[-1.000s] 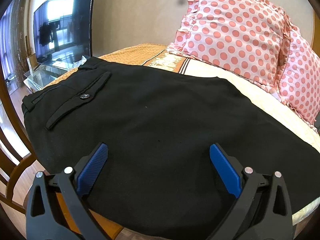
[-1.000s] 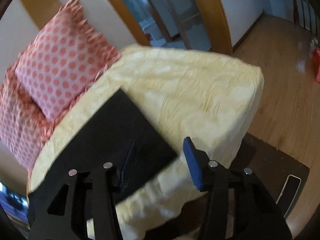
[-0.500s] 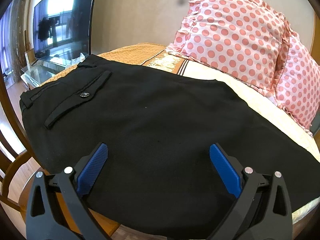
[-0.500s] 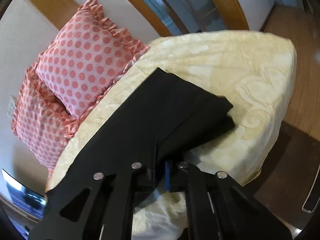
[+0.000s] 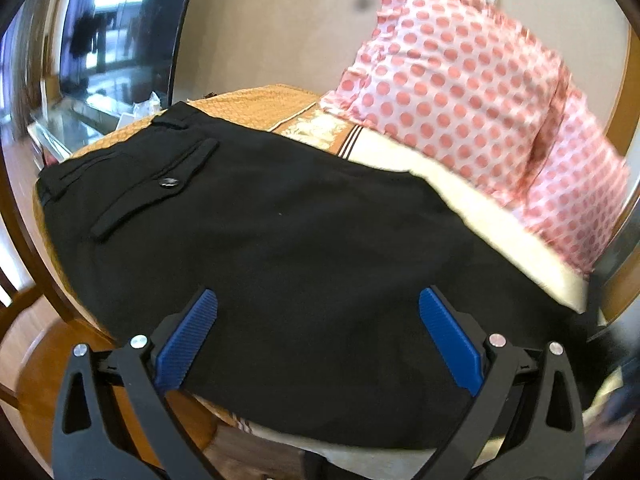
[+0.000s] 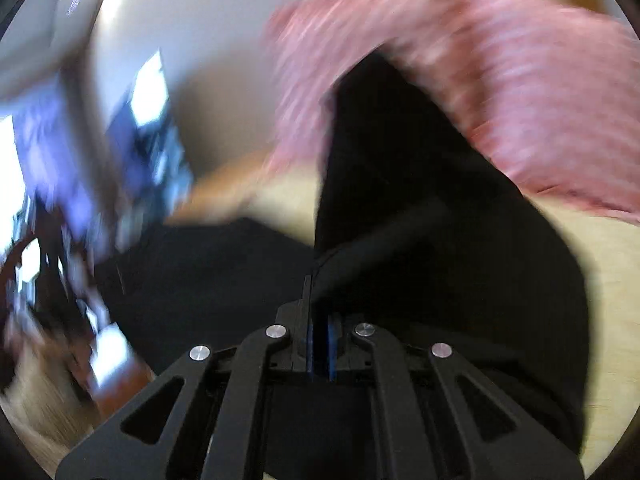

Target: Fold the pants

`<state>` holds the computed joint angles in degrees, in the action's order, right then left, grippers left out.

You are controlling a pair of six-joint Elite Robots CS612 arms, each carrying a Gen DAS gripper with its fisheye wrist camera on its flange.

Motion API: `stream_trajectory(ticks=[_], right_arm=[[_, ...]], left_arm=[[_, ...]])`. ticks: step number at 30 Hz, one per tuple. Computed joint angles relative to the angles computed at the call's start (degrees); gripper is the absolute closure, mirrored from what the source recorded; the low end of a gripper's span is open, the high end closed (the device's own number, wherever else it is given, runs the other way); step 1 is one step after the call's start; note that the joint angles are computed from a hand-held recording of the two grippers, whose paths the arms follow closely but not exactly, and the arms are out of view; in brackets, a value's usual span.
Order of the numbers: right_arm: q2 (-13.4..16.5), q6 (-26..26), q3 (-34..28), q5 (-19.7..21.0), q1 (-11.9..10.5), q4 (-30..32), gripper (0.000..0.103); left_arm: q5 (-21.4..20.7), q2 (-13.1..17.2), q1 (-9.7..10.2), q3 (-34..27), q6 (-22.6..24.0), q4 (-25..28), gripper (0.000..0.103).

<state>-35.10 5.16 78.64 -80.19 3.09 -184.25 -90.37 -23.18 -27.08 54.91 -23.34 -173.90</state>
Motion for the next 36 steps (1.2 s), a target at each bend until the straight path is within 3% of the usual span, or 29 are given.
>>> stream_trajectory(ticks=[1,3,8,13,15,16,17,19,22,25,30,36], right_arm=[[0.84,-0.25,-1.33,1.42,0.38,2.38,0.098],[1.51,-0.47,-2.6,0.42,1.01,3.58,0.098],[1.79,5.43,-3.24,-1.54,1.12,-3.18,0.098],[2.63,-1.57,-4.56,-0.43,2.76,3.25,0.098],[2.65,-2.23,-4.37,-0.13,2.96,4.66,0.092],[2.46,-3.5,-3.92,1.29,2.91,4.67,0.079],[2.17,-4.83,-3.46,3.88,2.71,4.59,0.058],[1.98,-6.99,-2.88,8.03,2.25,2.98,0.044],[2.14,-6.81,-2.65,7.86,2.44,0.27,0.039],[2.7,-5.91,-3.4,10.51,2.01,3.21,0.037],[1.93,-5.47,-2.31,11.48,1.73,2.63,0.035],[2.31,-4.6,-2.23,12.17,1.66,1.85,0.035]], left_arm=[[0.31,-0.8,0.17,1.65,-0.49,-1.72,0.002],[1.84,-1.96,0.33,4.1,-1.03,-4.44,0.002],[4.75,-4.15,1.34,9.43,-6.59,-10.69,0.002],[2.57,-3.98,2.32,9.45,-11.39,-8.25,0.002],[-0.19,-3.64,2.86,9.38,-13.71,-8.43,0.002],[-1.27,-3.54,3.1,9.41,-14.35,-8.66,0.002],[-2.35,-3.42,3.31,9.32,-14.97,-8.66,0.002],[-5.46,-2.94,3.82,8.67,-15.95,-8.47,0.002],[-9.92,-1.9,4.49,7.13,-18.4,-8.53,0.002],[-13.46,-0.84,4.96,5.37,-20.3,-8.01,0.002],[-15.11,-0.11,5.14,3.18,-20.27,-5.51,0.002],[-14.8,0.34,5.13,0.9,-21.65,1.06,0.002]])
